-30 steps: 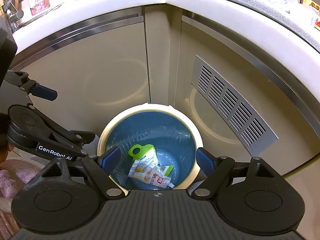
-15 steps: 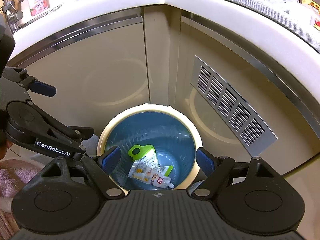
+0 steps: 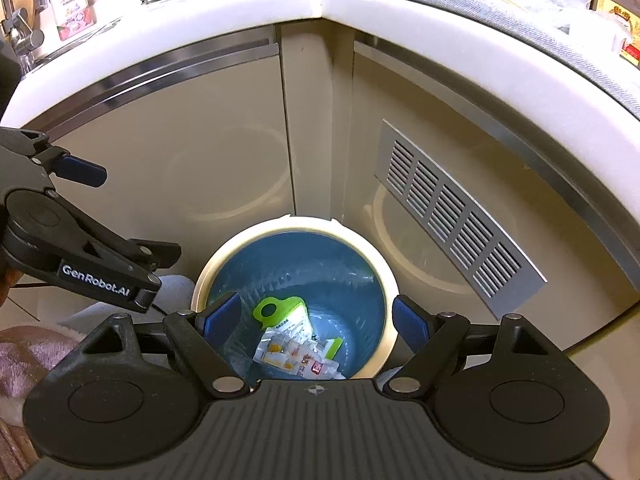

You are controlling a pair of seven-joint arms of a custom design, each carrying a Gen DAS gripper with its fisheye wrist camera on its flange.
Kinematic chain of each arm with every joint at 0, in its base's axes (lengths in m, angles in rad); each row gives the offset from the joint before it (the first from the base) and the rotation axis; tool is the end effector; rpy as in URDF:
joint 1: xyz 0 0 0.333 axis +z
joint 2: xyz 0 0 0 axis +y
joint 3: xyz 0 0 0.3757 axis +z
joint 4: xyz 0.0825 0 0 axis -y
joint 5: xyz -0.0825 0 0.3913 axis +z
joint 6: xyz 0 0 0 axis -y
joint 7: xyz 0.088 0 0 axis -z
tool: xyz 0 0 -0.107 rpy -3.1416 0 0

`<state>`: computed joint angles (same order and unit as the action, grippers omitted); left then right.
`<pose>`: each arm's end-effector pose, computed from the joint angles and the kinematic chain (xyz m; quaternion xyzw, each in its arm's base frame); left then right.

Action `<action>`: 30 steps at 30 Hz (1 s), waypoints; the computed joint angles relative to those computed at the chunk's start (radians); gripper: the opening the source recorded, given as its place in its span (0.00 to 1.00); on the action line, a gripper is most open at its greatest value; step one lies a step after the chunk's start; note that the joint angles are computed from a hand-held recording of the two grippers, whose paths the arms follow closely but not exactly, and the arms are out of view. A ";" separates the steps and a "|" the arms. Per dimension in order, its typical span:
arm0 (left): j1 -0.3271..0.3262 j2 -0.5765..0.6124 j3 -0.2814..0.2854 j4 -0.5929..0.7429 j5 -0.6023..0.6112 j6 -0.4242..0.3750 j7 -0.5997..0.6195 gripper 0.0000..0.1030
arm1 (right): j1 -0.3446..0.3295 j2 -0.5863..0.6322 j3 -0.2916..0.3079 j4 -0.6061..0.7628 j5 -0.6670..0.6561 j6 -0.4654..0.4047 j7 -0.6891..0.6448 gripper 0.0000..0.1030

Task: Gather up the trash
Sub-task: 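Raise both tools out of the cabinet toward the grey mat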

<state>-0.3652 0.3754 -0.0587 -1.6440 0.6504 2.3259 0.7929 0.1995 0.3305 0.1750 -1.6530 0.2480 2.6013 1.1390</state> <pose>0.6636 -0.2810 0.4849 -0.6696 0.6825 -0.0973 0.2762 0.6823 0.2426 0.5462 -0.8381 0.4387 -0.1384 0.2934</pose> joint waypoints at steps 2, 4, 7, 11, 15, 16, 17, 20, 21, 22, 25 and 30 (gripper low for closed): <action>0.002 -0.005 0.001 0.002 -0.002 0.006 -0.005 1.00 | -0.004 -0.007 0.003 -0.009 0.008 0.012 -0.005 0.82; 0.005 -0.008 0.002 0.009 -0.005 0.013 -0.008 1.00 | -0.008 -0.012 0.003 -0.010 0.013 0.018 -0.011 0.82; -0.001 -0.012 0.009 0.027 0.014 0.016 -0.034 1.00 | -0.017 -0.028 0.009 -0.017 0.036 0.034 -0.028 0.82; -0.015 -0.012 0.021 0.074 0.071 0.010 -0.082 1.00 | -0.040 -0.054 0.022 -0.023 0.105 0.072 -0.075 0.82; -0.021 0.002 0.029 0.143 0.115 0.012 -0.119 1.00 | -0.059 -0.073 0.027 -0.019 0.181 0.125 -0.120 0.83; -0.023 0.011 0.031 0.168 0.124 0.012 -0.126 1.00 | -0.064 -0.076 0.028 -0.017 0.198 0.140 -0.130 0.83; -0.026 0.021 0.033 0.193 0.132 0.012 -0.130 1.00 | -0.068 -0.076 0.028 -0.013 0.213 0.155 -0.137 0.84; -0.039 0.048 0.043 0.262 0.160 0.016 -0.131 1.00 | -0.083 -0.065 0.029 0.013 0.250 0.203 -0.154 0.86; -0.043 0.060 0.046 0.288 0.167 0.015 -0.126 1.00 | -0.088 -0.059 0.030 0.021 0.259 0.223 -0.154 0.86; -0.047 0.072 0.049 0.315 0.170 0.010 -0.116 1.00 | -0.094 -0.054 0.034 0.027 0.269 0.251 -0.155 0.86; -0.057 0.125 0.060 0.415 0.166 -0.006 -0.071 1.00 | -0.115 -0.018 0.049 0.073 0.286 0.301 -0.136 0.86; -0.062 0.260 0.088 0.655 0.102 -0.047 0.015 1.00 | -0.138 0.105 0.056 0.257 0.254 0.272 -0.021 0.89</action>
